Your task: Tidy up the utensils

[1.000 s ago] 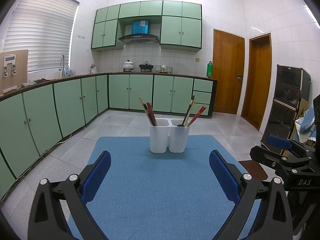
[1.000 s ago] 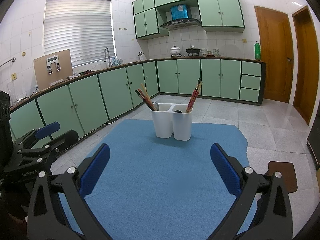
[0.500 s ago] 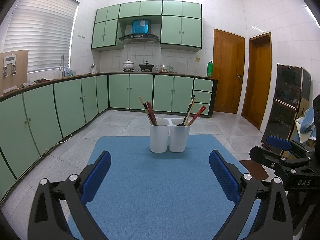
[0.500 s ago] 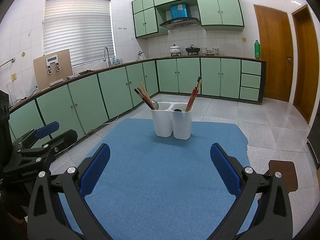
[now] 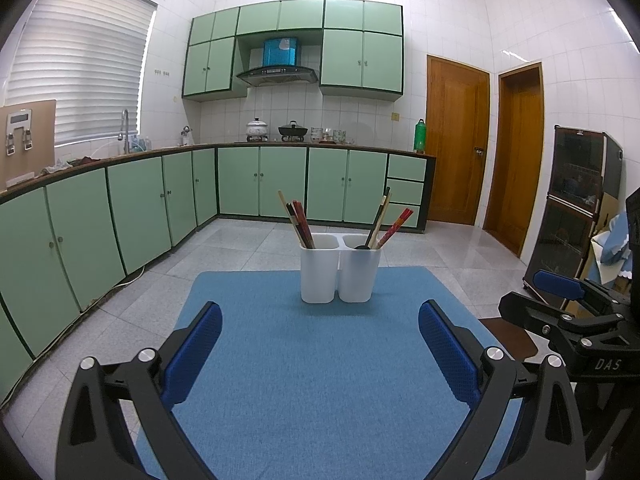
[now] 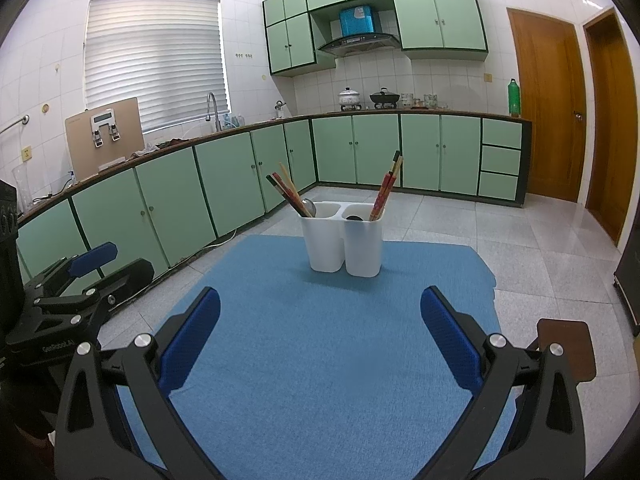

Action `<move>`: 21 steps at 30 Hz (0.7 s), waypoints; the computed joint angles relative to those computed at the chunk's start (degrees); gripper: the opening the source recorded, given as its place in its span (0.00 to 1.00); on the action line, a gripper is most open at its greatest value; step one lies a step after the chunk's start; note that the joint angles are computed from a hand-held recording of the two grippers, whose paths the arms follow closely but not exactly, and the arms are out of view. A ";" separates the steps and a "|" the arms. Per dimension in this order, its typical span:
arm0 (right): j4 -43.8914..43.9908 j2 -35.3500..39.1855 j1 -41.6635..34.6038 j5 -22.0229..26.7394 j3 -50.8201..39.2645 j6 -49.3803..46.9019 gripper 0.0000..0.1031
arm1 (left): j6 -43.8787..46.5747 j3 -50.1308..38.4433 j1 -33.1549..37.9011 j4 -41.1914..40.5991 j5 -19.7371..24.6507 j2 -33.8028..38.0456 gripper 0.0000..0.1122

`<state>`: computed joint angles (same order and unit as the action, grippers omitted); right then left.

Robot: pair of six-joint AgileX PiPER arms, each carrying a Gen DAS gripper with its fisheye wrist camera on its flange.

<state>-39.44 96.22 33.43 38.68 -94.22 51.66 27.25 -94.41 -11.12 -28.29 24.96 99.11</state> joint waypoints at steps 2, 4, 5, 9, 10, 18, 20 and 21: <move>0.19 -0.01 -0.20 -0.21 0.12 -0.14 0.95 | 0.32 0.21 0.04 -0.23 0.01 0.00 0.86; 0.24 0.00 -0.33 -0.30 0.16 -0.21 0.94 | 0.33 0.16 0.05 -0.11 0.11 0.07 0.86; 0.28 0.00 -0.31 -0.28 0.16 -0.24 0.94 | -0.29 -0.12 -0.14 0.53 0.11 0.28 0.86; 0.72 0.08 -0.72 -0.58 0.15 -0.69 0.94 | -0.32 -0.17 -0.04 0.55 0.24 0.29 0.86; 0.70 0.17 -0.66 -0.52 0.11 -0.61 0.94 | -0.60 -0.36 -0.17 0.78 0.25 0.39 0.86; 0.79 0.15 -1.01 -0.91 0.58 -0.63 0.94 | -1.45 -1.48 -0.44 1.53 0.82 1.20 0.86; 0.83 0.14 -1.03 -0.94 0.58 -0.63 0.94 | -1.06 -1.29 -0.30 1.17 0.73 1.08 0.86; 0.83 0.14 -1.03 -0.94 0.58 -0.63 0.94 | -1.35 -1.54 -0.44 1.41 0.73 1.29 0.86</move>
